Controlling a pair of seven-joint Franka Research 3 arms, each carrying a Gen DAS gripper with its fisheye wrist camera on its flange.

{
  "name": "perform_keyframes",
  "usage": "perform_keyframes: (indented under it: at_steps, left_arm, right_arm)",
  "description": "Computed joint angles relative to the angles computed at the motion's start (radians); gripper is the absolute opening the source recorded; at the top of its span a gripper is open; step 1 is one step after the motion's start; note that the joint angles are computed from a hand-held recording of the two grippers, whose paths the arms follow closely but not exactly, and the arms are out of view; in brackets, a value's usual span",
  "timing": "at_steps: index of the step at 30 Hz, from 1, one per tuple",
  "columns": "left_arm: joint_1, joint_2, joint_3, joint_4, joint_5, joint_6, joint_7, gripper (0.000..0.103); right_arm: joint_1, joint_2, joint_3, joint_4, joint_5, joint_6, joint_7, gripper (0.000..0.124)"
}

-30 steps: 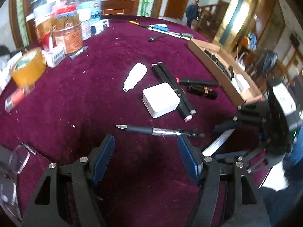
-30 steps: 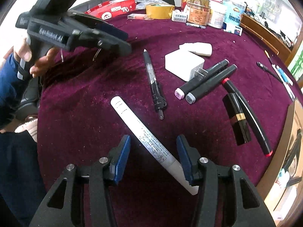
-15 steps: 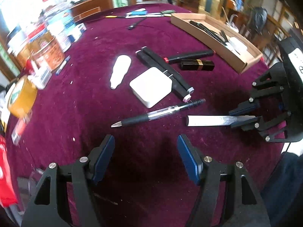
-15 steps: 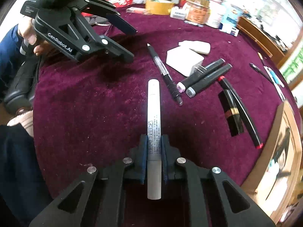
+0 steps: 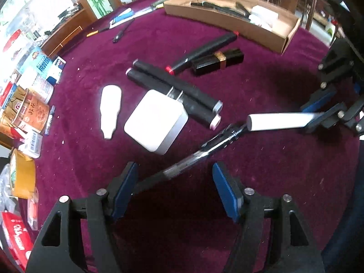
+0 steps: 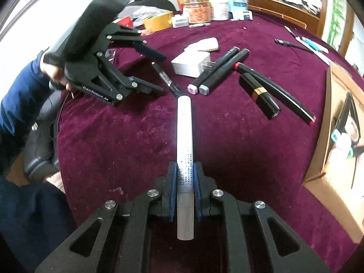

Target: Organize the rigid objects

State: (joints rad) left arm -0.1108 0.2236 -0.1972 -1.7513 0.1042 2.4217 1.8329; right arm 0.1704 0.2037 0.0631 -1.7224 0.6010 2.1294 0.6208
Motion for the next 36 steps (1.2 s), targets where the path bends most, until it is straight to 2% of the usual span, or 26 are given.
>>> perform_keyframes:
  at_steps: [1,4,6,7,8,11,14,16,19,21,22,23,24,27,30,32,33,34,36]
  left_arm:
    - [0.002,-0.001,-0.002,0.002,-0.017,-0.011,-0.009,0.052]
    - [-0.023,-0.025,0.016,-0.014,0.053,-0.027,-0.123,0.031]
    - [-0.008,-0.05,0.005,-0.031,-0.033,-0.052,-0.162,0.024]
    - [0.008,-0.066,-0.008,-0.041,-0.128,-0.081,-0.146,0.012]
    - [0.007,-0.081,-0.012,-0.058,-0.155,-0.087,-0.141,0.011]
    - [-0.02,-0.112,-0.016,-0.112,-0.121,-0.083,-0.147,0.011]
    - [-0.033,-0.123,-0.011,-0.131,-0.089,-0.048,-0.148,0.011]
    - [-0.039,-0.139,-0.005,-0.155,-0.035,0.031,-0.154,0.011]
    - [-0.043,-0.128,-0.003,-0.134,0.004,0.055,-0.12,0.012]
    - [-0.052,-0.102,0.002,-0.107,0.085,0.062,-0.121,0.026]
    - [-0.066,-0.091,0.014,-0.099,0.185,0.071,-0.17,0.041]
    - [-0.069,-0.073,0.017,-0.082,0.226,0.072,-0.178,0.049]
    - [-0.064,-0.063,0.012,-0.07,0.22,0.06,-0.144,0.05]
    - [-0.054,-0.026,-0.003,-0.022,0.177,-0.022,-0.03,0.05]
    - [-0.039,-0.018,-0.009,-0.012,0.125,-0.031,0.043,0.051]
    - [-0.036,-0.004,-0.007,0.016,0.085,-0.066,0.028,0.05]
    - [-0.036,-0.003,-0.006,0.019,0.073,-0.072,0.013,0.047]
    - [-0.035,-0.006,-0.007,0.017,0.059,-0.075,-0.002,0.04]
    - [-0.062,-0.025,0.008,-0.009,0.13,-0.069,-0.103,0.034]
  right_arm:
    - [0.0,0.007,0.0,0.007,0.002,0.0,0.008,0.012]
    - [-0.003,0.02,-0.001,0.021,0.002,-0.012,0.031,0.012]
    - [-0.003,0.031,-0.002,0.033,-0.001,-0.014,0.059,0.013]
    - [-0.005,0.037,-0.002,0.041,0.002,-0.019,0.068,0.013]
    - [-0.007,0.042,-0.002,0.048,0.005,-0.023,0.08,0.013]
    - [-0.005,0.044,0.002,0.05,-0.003,-0.015,0.088,0.013]
    - [0.001,0.036,0.003,0.04,-0.021,0.001,0.09,0.013]
    - [0.001,0.035,0.004,0.037,-0.023,0.006,0.089,0.013]
    - [-0.005,0.037,0.004,0.039,-0.01,-0.003,0.088,0.013]
    - [-0.006,0.038,0.004,0.04,-0.006,-0.005,0.088,0.013]
    - [-0.006,0.037,0.005,0.038,-0.006,-0.003,0.089,0.013]
    - [-0.006,0.036,0.005,0.037,-0.004,-0.003,0.088,0.013]
    - [-0.007,0.037,0.005,0.038,-0.003,-0.005,0.089,0.013]
    - [-0.01,0.043,0.004,0.047,0.001,-0.017,0.092,0.013]
    - [-0.009,0.044,0.004,0.049,-0.003,-0.018,0.092,0.013]
    - [-0.01,0.045,0.004,0.05,-0.002,-0.019,0.095,0.014]
    - [-0.01,0.045,0.004,0.05,0.0,-0.019,0.096,0.014]
    - [-0.011,0.045,0.004,0.05,0.003,-0.021,0.096,0.015]
    - [-0.012,0.047,0.005,0.052,0.006,-0.026,0.101,0.016]
